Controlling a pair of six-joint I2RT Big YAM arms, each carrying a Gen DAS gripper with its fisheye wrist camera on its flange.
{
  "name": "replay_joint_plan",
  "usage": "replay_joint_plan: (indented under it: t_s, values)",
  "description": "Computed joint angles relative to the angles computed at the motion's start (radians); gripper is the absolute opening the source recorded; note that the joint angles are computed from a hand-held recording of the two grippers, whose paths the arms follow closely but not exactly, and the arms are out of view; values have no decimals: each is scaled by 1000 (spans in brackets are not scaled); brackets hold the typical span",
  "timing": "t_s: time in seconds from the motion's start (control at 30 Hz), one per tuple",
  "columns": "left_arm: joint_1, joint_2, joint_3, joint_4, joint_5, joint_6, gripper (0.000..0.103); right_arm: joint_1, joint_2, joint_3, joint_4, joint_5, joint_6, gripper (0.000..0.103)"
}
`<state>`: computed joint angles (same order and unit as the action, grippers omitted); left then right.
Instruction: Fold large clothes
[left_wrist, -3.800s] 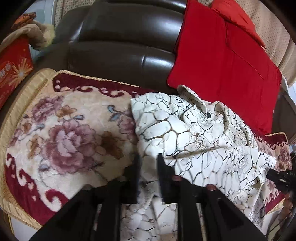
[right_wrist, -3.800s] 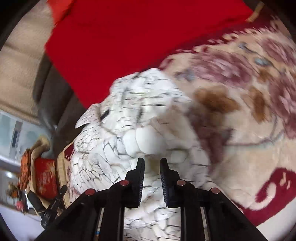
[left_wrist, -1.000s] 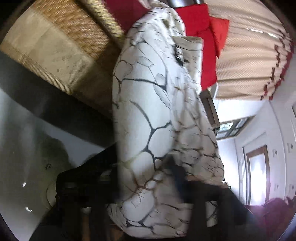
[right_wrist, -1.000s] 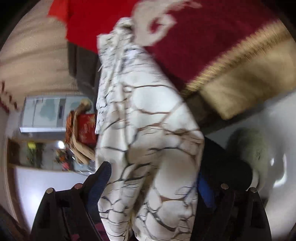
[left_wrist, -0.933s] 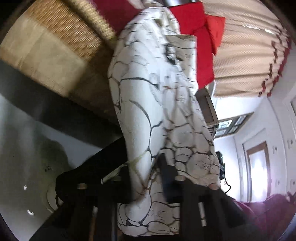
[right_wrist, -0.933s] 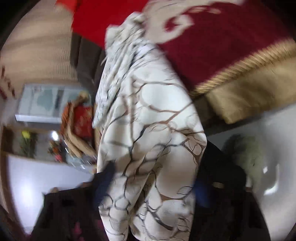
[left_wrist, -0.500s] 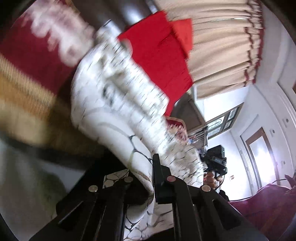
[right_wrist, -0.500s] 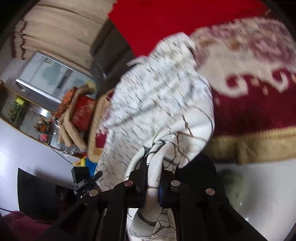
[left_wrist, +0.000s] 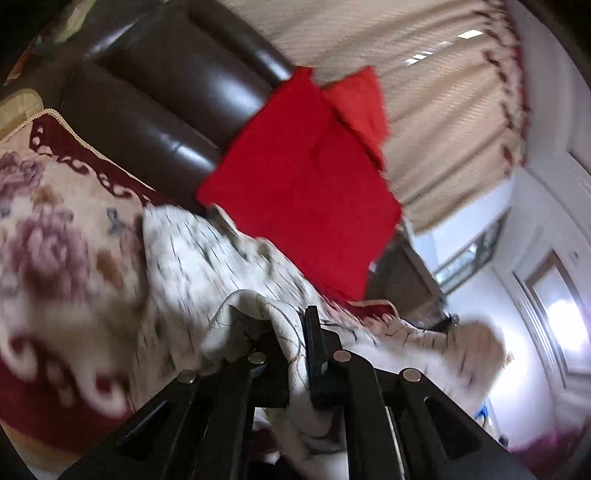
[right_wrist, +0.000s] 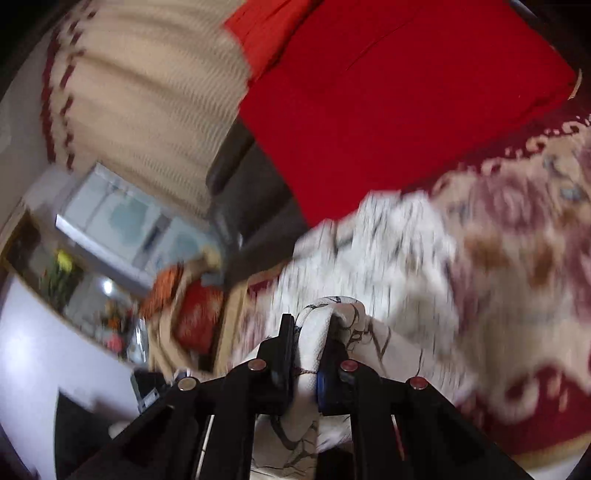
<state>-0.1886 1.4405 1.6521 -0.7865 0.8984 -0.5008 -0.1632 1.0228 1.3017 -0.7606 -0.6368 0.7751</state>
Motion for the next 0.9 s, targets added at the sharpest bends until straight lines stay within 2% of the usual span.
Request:
replay_joint_plan:
  t_s: [0.03, 0.1, 0.13, 0.17, 0.2, 0.23, 0.27, 0.3, 0.37, 0.4, 0.43, 0.47, 0.5, 0.53, 0.57, 0.6, 0.63, 0.67, 0.7, 0.73, 0.77, 0.83, 0.9]
  values:
    - [-3, 50, 55, -22, -17, 4, 7, -19, 39, 12, 32, 3, 29, 9]
    - [-19, 229, 258, -127, -97, 14, 7, -49, 128, 40, 84, 21, 87, 10]
    - [-21, 299, 326, -166, -107, 7, 10, -60, 181, 52, 109, 35, 115, 10]
    - [-26, 370, 403, -230, -128, 14, 12, -67, 226, 64, 126, 37, 133, 10]
    - [-33, 468, 513, -339, -175, 11, 12, -76, 291, 77, 143, 32, 169, 11]
    - [-36, 522, 574, -414, -193, 2, 12, -82, 328, 79, 154, 24, 212, 14]
    - [-40, 573, 606, -457, -191, -33, 12, -91, 369, 77, 171, 8, 264, 19]
    - [-40, 583, 589, -449, -178, -56, 11, -97, 396, 66, 190, -1, 309, 24]
    - [-30, 560, 520, -370, -132, -101, 11, -108, 418, 21, 263, -17, 390, 46]
    - [-22, 543, 492, -331, -107, -117, 13, -114, 410, -10, 329, -28, 427, 50]
    - [-7, 507, 438, -256, -65, -150, 17, -118, 391, -37, 388, -25, 440, 60]
    - [7, 468, 382, -169, -42, -194, 20, -118, 373, -44, 398, -3, 424, 70]
    - [20, 421, 322, -63, -48, -254, 35, -117, 340, -46, 386, 50, 382, 73]
    - [32, 371, 259, 53, -89, -326, 66, -115, 321, -44, 379, 71, 353, 73]
    - [41, 322, 196, 159, -142, -391, 82, -113, 304, -38, 369, 78, 323, 73]
    - [49, 279, 145, 237, -192, -438, 91, -110, 289, -25, 343, 78, 284, 73]
    - [59, 243, 121, 266, -205, -453, 91, -98, 272, -6, 299, 90, 234, 73]
    - [59, 237, 136, 244, -178, -431, 91, -86, 260, 9, 267, 98, 195, 73]
    - [54, 240, 165, 190, -161, -388, 91, -69, 247, 26, 230, 102, 147, 73]
    - [38, 235, 199, 97, -159, -298, 91, -45, 238, 49, 179, 110, 88, 73]
    - [19, 234, 222, 39, -171, -231, 91, -22, 231, 65, 140, 123, 45, 73]
    - [-35, 215, 243, -98, -218, -55, 91, 37, 214, 81, 88, 141, -31, 73]
    - [-96, 202, 244, -216, -323, 83, 91, 93, 209, 98, 38, 186, -78, 73]
